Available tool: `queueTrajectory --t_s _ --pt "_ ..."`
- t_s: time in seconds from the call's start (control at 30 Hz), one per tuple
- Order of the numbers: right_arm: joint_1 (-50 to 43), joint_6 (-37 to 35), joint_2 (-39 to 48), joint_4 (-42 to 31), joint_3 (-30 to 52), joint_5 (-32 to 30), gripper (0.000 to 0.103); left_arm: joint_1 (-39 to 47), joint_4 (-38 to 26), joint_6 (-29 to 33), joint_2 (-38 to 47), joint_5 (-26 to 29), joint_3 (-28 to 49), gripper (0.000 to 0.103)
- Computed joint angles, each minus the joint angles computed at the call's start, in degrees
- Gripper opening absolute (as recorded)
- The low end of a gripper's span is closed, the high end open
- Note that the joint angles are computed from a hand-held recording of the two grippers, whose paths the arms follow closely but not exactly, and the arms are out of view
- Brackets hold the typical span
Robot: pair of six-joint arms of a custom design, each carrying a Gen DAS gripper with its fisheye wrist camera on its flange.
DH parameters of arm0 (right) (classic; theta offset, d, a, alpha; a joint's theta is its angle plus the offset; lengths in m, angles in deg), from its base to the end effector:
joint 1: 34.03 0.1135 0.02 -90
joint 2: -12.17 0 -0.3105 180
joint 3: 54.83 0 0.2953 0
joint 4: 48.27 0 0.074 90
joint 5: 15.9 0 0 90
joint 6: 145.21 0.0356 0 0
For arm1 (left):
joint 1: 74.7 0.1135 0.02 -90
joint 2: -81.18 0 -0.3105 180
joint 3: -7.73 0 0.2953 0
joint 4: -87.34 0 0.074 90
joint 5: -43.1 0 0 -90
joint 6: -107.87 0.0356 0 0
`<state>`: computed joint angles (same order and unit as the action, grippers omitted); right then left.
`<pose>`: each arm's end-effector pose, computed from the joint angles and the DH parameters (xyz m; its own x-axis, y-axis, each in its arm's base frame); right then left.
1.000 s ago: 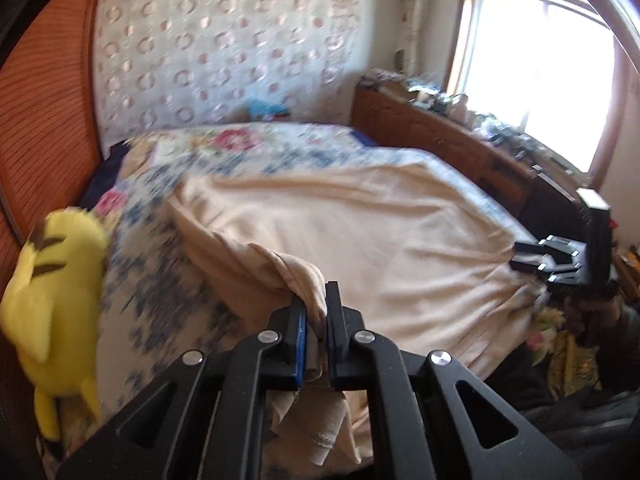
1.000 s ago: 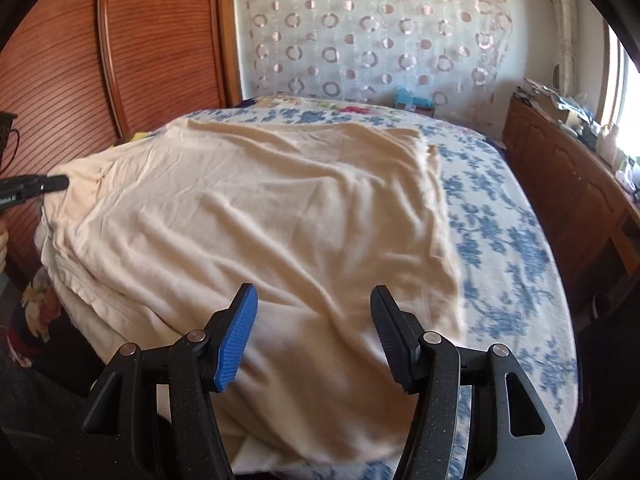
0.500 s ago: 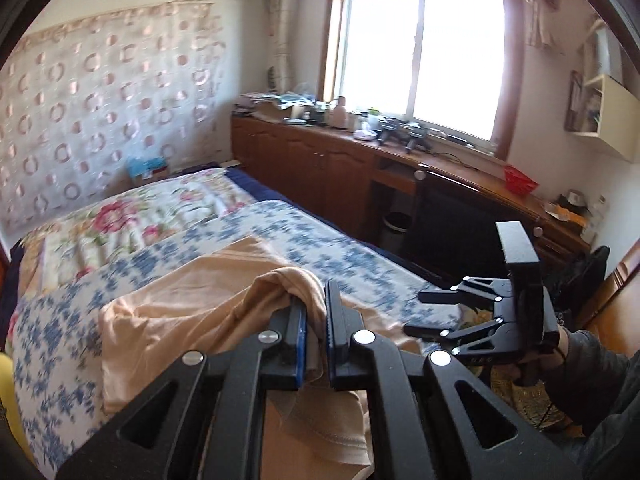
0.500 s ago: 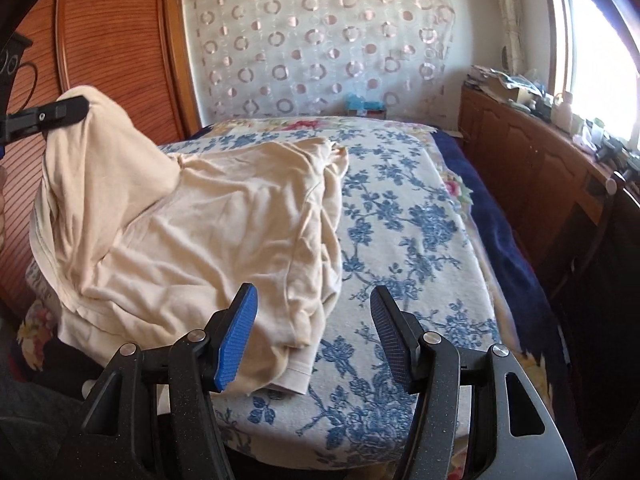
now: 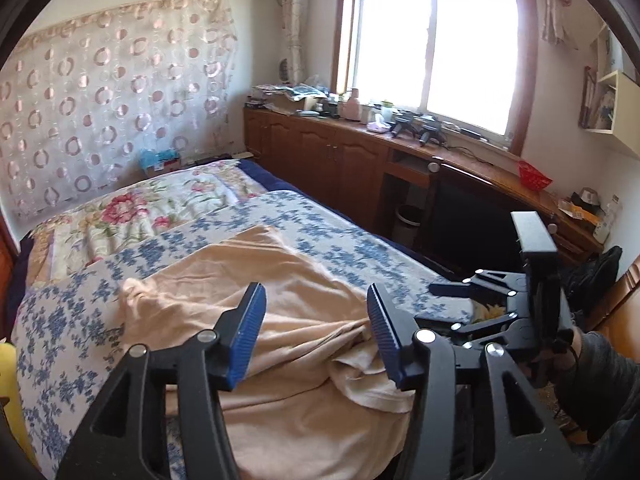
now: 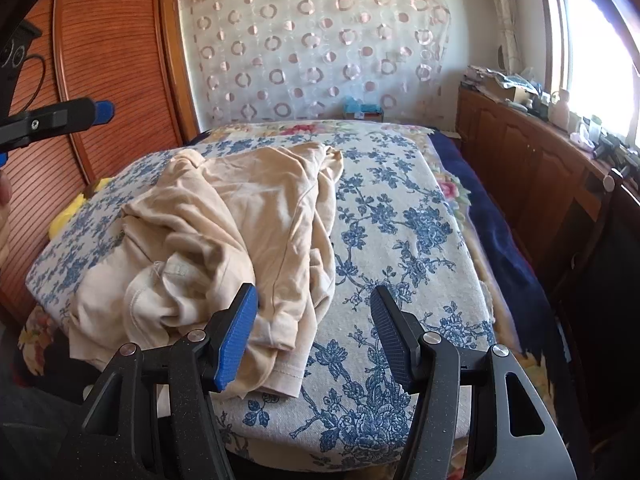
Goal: Fold small clothes
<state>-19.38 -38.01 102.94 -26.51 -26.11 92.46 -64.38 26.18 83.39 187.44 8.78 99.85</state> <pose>0.2397 0.0511 0.0934 -0.5999 0.1333 -0.7889 0.1778 0.9836 0.0310 0.4157 0.0458 0.2484 -0.2986 0.4672 -0.8322 0.9097 0.4031 -0.1001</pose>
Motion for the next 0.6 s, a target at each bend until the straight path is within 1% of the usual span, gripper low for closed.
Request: queueTrajectory --t_s 0.23,0.3,0.47,0.6 --pt "1.2 -1.9 0.2 -2.9 3.2 1.0 0.06 5.6 4.8 -3.6 4.7 -1.8 1.7 0.052" --pt "1.6 -2.4 0.5 -3.6 4.5 0.8 0.06 6.9 7.1 -5.1 5.9 -2.6 1.9 0.052" --pt "3.0 -4.2 3.2 -5.1 8.9 0.8 0.06 8.9 10.9 -7.6 9.0 -4.5 2.9 0.052" --pt "3.3 -6.3 6.5 -6.8 13.6 -0.9 0.06 10.2 12.7 -9.0 10.8 -5.7 3.6 0.052"
